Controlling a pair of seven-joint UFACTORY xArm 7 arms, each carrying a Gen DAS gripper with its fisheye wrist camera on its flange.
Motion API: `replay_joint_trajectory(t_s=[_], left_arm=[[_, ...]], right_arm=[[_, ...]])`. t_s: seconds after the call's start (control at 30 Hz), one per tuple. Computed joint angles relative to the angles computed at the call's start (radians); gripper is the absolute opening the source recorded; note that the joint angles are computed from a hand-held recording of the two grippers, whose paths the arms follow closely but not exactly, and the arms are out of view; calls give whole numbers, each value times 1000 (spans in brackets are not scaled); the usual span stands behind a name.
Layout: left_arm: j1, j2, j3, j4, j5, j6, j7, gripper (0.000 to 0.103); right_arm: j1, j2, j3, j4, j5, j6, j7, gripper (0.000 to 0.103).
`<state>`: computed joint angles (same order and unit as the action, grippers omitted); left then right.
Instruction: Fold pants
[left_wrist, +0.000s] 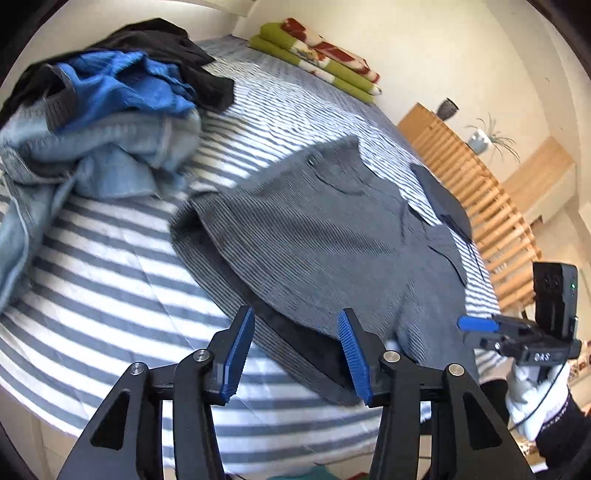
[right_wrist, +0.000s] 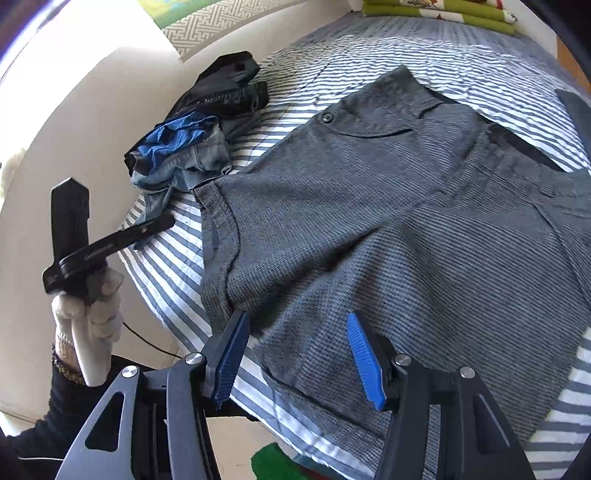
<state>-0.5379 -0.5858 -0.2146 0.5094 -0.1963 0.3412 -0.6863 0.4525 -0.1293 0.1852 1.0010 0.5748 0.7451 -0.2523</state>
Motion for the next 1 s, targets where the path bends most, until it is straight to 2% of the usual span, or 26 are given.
replay_joint_trajectory(t_s=[0.1, 0.17, 0.23, 0.27, 0.3, 0.33, 0.4, 0.43, 0.47, 0.53, 0.57, 0.6, 0.7, 0.73, 0.8, 0.83, 0.9, 1.0], left_arm=[[-10, 55, -72, 30, 27, 26, -37, 52], [-19, 109, -87, 49, 36, 7, -54, 51], [-56, 128, -76, 47, 17, -24, -51, 35], [-67, 146, -71, 60, 17, -25, -43, 15], [-76, 157, -65, 73, 14, -23, -37, 9], [-92, 162, -52, 82, -2, -28, -26, 6], [-186, 149, 23, 69, -108, -102, 36, 5], [-187, 158, 30, 86, -117, -99, 42, 5], [-147, 147, -5, 99, -84, -55, 25, 6], [-27, 139, -111, 159, 58, 127, -60, 16], [-6, 124, -133, 168, 95, 188, -92, 33], [20, 100, -165, 172, 141, 219, -139, 37], [54, 65, -236, 213, 255, 257, -215, 37], [59, 94, -261, 249, 291, 259, -223, 38], [72, 184, -325, 340, 379, 291, -248, 48], [67, 234, -348, 379, 418, 304, -258, 50], [58, 376, -381, 483, 490, 334, -266, 53], [30, 575, -404, 636, 612, 436, -331, 55]], right_arm=[[-28, -110, 0, -113, -110, -10, 69, 52], [-48, -198, -11, -203, -168, -20, 121, 52], [-63, -279, -41, -290, -184, -22, 150, 52], [-73, -315, -61, -329, -186, -14, 160, 52], [-86, -342, -76, -361, -191, -8, 178, 52], [-98, -365, -89, -390, -194, -7, 195, 52], [-110, -397, -119, -441, -190, -20, 195, 52], [-110, -401, -137, -457, -181, -26, 183, 52], [-103, -403, -157, -469, -161, -32, 161, 52], [-88, -403, -188, -483, -118, -44, 116, 52], [-84, -399, -192, -483, -107, -48, 98, 52], [-79, -395, -197, -482, -95, -53, 74, 52], [-80, -382, -193, -479, -88, -61, 32, 53], [-81, -376, -192, -479, -83, -63, 24, 53], [-80, -367, -187, -479, -65, -64, 24, 53], [-78, -364, -188, -482, -53, -67, 20, 55], [-75, -365, -194, -489, -21, -74, 13, 56], [-74, -375, -212, -496, 27, -72, -1, 56]])
